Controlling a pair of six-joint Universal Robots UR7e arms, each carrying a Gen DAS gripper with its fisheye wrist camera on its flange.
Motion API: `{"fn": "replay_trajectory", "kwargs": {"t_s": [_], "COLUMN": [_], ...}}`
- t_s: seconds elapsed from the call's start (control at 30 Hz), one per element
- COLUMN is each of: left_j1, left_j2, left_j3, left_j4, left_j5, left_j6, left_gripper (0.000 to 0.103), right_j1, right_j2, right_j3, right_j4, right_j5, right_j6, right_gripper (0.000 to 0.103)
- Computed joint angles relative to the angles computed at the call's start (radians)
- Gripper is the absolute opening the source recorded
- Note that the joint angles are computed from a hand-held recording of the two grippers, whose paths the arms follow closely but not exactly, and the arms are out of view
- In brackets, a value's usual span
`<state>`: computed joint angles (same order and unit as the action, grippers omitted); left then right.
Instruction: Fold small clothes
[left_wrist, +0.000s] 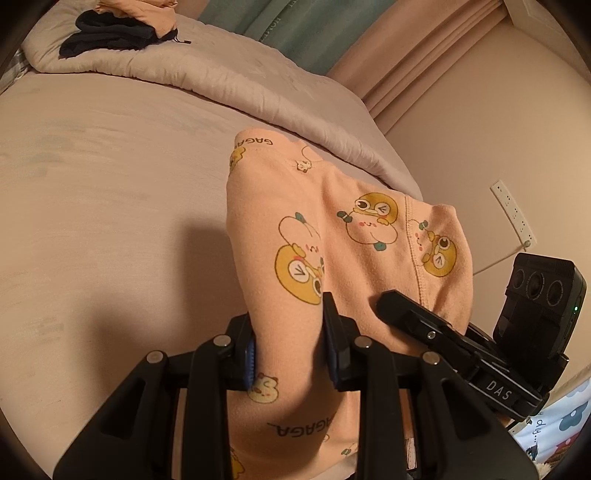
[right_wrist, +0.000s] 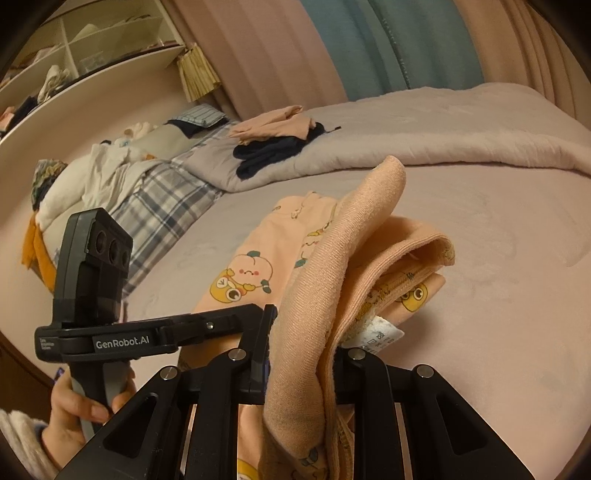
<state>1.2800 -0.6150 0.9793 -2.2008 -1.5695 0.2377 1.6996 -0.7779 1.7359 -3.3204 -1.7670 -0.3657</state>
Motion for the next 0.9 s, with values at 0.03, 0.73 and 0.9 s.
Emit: {"fn": "replay_trajectory", "kwargs": {"t_s": [0.03, 0.73, 0.9], "left_j1": [0.001, 0.009, 0.006], "left_j2": [-0.006, -0.091, -0.097], "left_j3": [0.009, 0.112, 0.121], "left_j4": [-0.007, -0.060, -0.068], "left_j5": [0.002, 0.013, 0.027], "left_j6": [-0.001, -0.015, -0.024], "left_gripper": [0.028, 0.028, 0.028], "right_j1": [0.001, 0.016, 0.015], "right_j2": [0.003, 0.024, 0.034], "right_j3": [-0.003, -0.034, -0.048], "right_j4": [0.001, 0.040, 0.054], "right_j5": [0.000, 0.000, 0.005], "right_j6": [-0.002, -0.026, -0.029], "right_gripper": [0.022, 0.022, 0.022]}}
